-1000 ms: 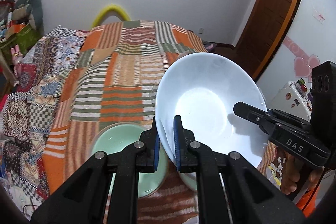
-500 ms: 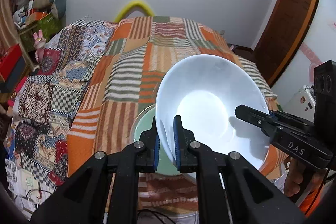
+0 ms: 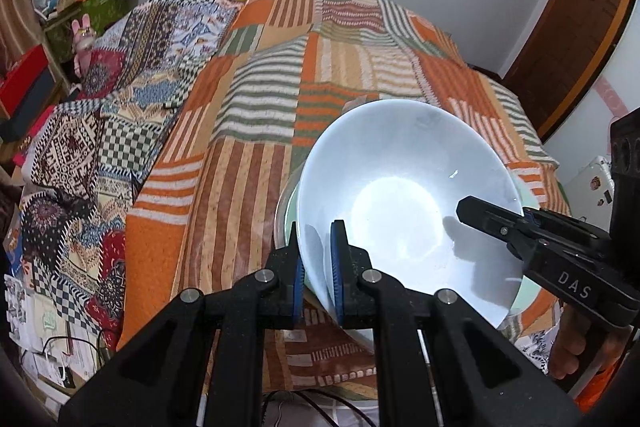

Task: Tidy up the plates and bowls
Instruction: 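Lower the spotted white bowl into the mint green bowl with both grippers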

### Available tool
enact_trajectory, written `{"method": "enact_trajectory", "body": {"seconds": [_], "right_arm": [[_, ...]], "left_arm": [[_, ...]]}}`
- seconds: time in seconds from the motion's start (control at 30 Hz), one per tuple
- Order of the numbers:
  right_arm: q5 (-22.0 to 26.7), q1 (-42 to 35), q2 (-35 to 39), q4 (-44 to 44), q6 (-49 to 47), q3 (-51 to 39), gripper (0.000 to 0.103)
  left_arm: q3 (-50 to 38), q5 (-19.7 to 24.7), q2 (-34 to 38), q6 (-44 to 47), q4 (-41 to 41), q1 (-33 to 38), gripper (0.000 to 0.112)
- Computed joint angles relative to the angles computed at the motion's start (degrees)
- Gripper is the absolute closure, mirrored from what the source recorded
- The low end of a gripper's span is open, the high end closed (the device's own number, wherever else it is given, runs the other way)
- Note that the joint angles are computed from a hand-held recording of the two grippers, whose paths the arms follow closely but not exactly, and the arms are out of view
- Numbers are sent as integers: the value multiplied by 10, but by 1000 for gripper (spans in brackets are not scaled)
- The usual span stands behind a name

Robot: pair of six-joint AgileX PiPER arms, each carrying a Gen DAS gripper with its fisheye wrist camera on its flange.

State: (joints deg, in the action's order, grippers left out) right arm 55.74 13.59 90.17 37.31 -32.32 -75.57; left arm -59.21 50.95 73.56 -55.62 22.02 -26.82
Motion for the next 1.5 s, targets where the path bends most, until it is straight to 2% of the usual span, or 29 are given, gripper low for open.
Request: {"method": "enact_trajectory", "body": {"seconds": [0.3,0.67,0.87,1.07,1.17,1.5], "right_arm": [[-14,22,19,-31,22,6,89],[-43,51,23,-73,44,7,88],[-61,61,25,-86,49,11,88],[-78,72,20,-104,56,18,87],[-84,74,19,-114,67,16,82],[-61,65,29,-104,57,2,81]], "left_arm": [[35,-48,22,32,-43,45,102],[52,-82,45,41,-55,66,100],[39,-62,66,1,0,46,97],[34,-56,76,-2,12,45,96],[31,-57,78,-4,14,47,96],[25,-50,66,-5,25,35,96]]}}
